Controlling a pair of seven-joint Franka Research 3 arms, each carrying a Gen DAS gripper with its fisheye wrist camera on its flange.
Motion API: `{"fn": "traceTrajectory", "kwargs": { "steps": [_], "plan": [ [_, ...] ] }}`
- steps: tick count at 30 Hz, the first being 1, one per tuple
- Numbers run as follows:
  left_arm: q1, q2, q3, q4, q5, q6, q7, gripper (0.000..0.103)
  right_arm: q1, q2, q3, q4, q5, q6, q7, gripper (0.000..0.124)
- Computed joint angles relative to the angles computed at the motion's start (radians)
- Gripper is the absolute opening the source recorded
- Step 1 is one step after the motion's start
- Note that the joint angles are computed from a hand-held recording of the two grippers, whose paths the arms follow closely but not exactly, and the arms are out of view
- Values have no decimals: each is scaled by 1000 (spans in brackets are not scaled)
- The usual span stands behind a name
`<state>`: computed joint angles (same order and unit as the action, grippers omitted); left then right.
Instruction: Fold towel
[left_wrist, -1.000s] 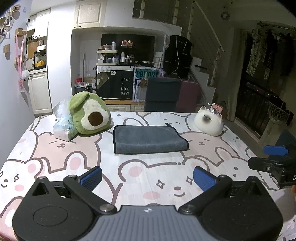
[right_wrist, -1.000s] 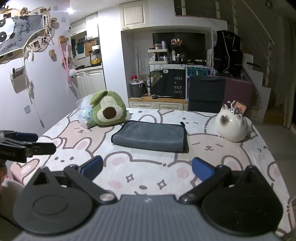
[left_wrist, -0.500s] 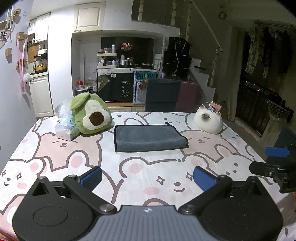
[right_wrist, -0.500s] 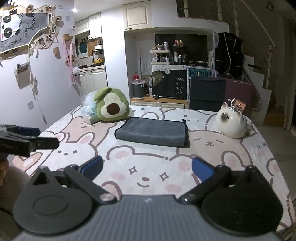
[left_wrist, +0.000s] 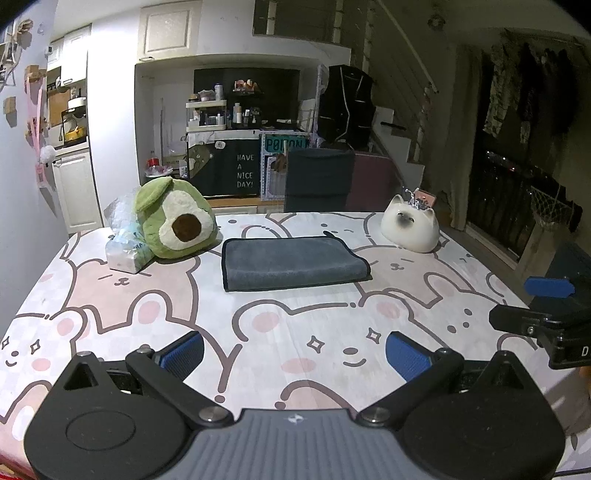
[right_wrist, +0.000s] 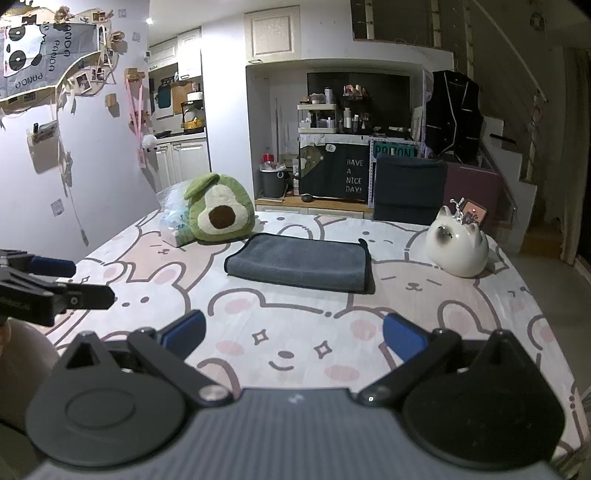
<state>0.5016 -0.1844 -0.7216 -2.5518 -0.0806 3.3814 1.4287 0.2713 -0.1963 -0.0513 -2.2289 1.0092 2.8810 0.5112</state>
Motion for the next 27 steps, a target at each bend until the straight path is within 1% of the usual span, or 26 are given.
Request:
{"fn": "traceTrajectory", "kwargs": {
  "steps": [2, 6, 8, 11, 15, 19, 27],
  "plan": [
    [7, -2, -9, -2, -3, 2, 4, 103, 3, 1, -1, 0, 11, 4, -10, 103],
    [6, 3, -9, 0, -9, 4, 10, 103, 4, 1, -1, -1, 16, 0, -19, 103],
    [1, 4, -5, 1, -12, 3, 11, 103, 5, -3, -1, -4, 20, -1, -24, 103],
    [-21, 6, 15, -1, -13, 6, 13, 103, 6, -4, 0, -6, 22, 1, -29, 103],
    [-18, 6, 11, -1, -24, 4, 26, 103, 6, -6, -1, -8, 26, 0, -33, 103],
    [-30, 8, 21, -1, -29, 6, 30, 103, 6, -7, 0, -10, 24, -1, -31, 103],
    [-34, 8, 22, -1, -41, 6, 42, 103, 5, -4, -1, -8, 31, -9, -32, 103]
  ]
}}
